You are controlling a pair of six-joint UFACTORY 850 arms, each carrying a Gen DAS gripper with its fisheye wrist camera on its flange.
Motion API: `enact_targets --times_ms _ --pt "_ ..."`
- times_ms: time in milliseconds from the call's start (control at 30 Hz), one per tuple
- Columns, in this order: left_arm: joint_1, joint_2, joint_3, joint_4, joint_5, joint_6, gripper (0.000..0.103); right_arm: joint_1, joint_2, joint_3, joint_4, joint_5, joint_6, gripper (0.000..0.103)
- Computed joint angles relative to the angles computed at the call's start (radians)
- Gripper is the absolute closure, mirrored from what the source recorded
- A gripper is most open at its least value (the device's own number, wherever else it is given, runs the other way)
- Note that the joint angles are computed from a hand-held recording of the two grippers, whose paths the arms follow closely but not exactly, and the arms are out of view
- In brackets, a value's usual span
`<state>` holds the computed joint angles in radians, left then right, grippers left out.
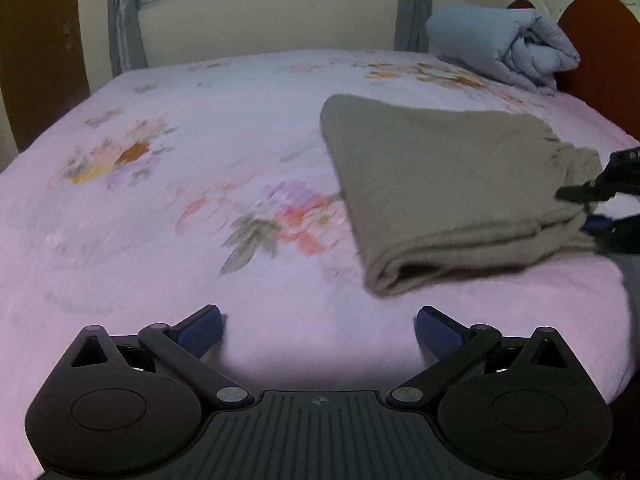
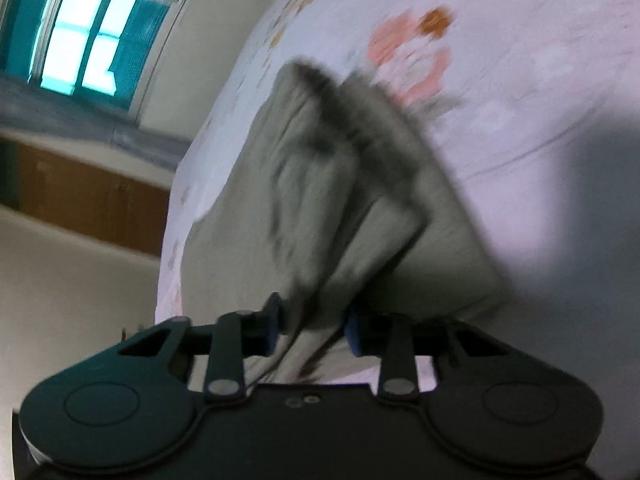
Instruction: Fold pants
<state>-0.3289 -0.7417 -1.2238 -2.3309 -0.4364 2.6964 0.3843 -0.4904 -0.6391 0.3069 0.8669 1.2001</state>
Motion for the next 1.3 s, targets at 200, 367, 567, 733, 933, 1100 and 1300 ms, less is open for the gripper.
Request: enact_targets --times_ms 200,367,567,733,933,1100,1300 --pt "-0.015 -0.055 -0.084 -0.126 0.099 -0.080 0.000 0.007 -0.011 0.012 0.033 0.039 0.014 0.088" --pt "0.004 -0.052 -0.077 -0.003 0.063 -0.204 0.000 -0.029 0.001 0.061 -0.078 0.108 0.097 0.079" --pt "0.087 -0.040 -0.060 0.169 -0.121 -0.424 0.000 -0.023 0.132 0.205 0.062 0.234 -0.135 0.032" --pt "0.110 -0.129 -0.188 0.339 -0.309 -0.816 0.000 -0.078 0.139 0.250 0.080 0.296 -0.086 0.028" --pt "0.046 -0.215 -0.331 0.484 -0.255 -0.988 0.000 -0.165 0.071 0.206 -0.092 0.241 -0.042 0.027" --pt "0.022 -0.290 -0.437 0.555 -0.276 -1.128 0.000 -0.225 0.005 0.162 -0.250 0.289 -0.011 0.023" --pt "0.026 -0.410 -0.637 0.726 -0.370 -1.380 0.000 -0.294 -0.002 0.106 -0.435 0.224 -0.010 0.016"
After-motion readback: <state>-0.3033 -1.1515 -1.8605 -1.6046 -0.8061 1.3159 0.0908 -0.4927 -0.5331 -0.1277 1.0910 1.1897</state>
